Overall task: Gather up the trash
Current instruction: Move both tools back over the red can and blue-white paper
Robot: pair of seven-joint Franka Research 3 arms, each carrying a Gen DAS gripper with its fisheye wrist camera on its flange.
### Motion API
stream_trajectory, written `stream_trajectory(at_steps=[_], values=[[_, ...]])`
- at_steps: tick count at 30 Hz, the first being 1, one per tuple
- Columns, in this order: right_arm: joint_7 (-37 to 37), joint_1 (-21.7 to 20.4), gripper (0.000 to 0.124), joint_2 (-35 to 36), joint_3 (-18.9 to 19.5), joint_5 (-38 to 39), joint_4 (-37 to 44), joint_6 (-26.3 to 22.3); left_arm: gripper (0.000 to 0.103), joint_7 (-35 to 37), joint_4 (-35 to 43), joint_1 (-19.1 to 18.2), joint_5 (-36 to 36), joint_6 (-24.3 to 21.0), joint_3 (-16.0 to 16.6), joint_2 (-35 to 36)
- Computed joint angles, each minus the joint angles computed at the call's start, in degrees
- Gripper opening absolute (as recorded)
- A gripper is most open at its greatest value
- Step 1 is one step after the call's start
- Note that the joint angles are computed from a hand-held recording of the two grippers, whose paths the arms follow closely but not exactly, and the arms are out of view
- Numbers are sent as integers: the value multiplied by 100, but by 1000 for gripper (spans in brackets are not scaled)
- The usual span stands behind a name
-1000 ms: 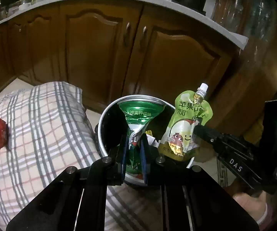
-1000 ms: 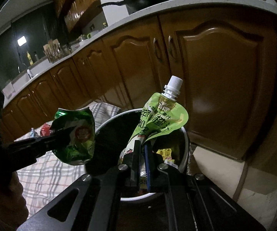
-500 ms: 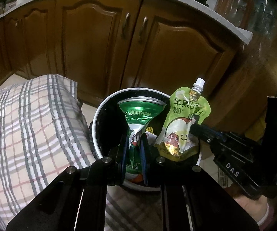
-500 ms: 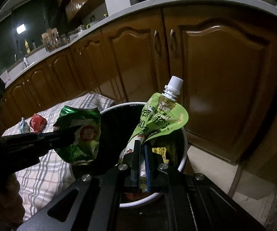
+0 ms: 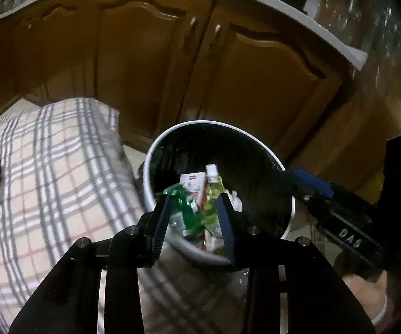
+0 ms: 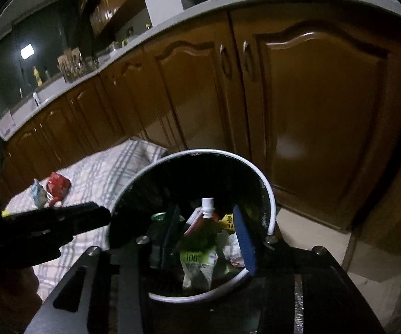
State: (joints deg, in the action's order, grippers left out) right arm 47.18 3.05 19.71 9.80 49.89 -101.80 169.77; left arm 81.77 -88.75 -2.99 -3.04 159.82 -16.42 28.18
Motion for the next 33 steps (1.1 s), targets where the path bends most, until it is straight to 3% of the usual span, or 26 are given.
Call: stream_trajectory(at_steps=[4,7,15,19,21,33], values=[[-647,-251,65,-172,364,888,-102,-46,36,-58,-653,217,-220,304,-48,-389],[-1157,-231,79,-268,434,1563,-142,-151,36,-88,-1251,437,-471,522,-79,-755],[-1466,253,89,-369,217,2265,-149,-713,36,-272,-2552,767,-947,901,184,-1654],[-1222,572,92,-266,93,1989,-18,-943,37,-424,-3027,794,-983,1042,456,-2001],[-1133,683,93,-237,89,1862,2,-993,46,-456,-3145,816,-998,1054,564,-2092],[317,1227,100,381,118,72,727,-1367,62,-991,-3816,984,-674,1206,1172,-2571]])
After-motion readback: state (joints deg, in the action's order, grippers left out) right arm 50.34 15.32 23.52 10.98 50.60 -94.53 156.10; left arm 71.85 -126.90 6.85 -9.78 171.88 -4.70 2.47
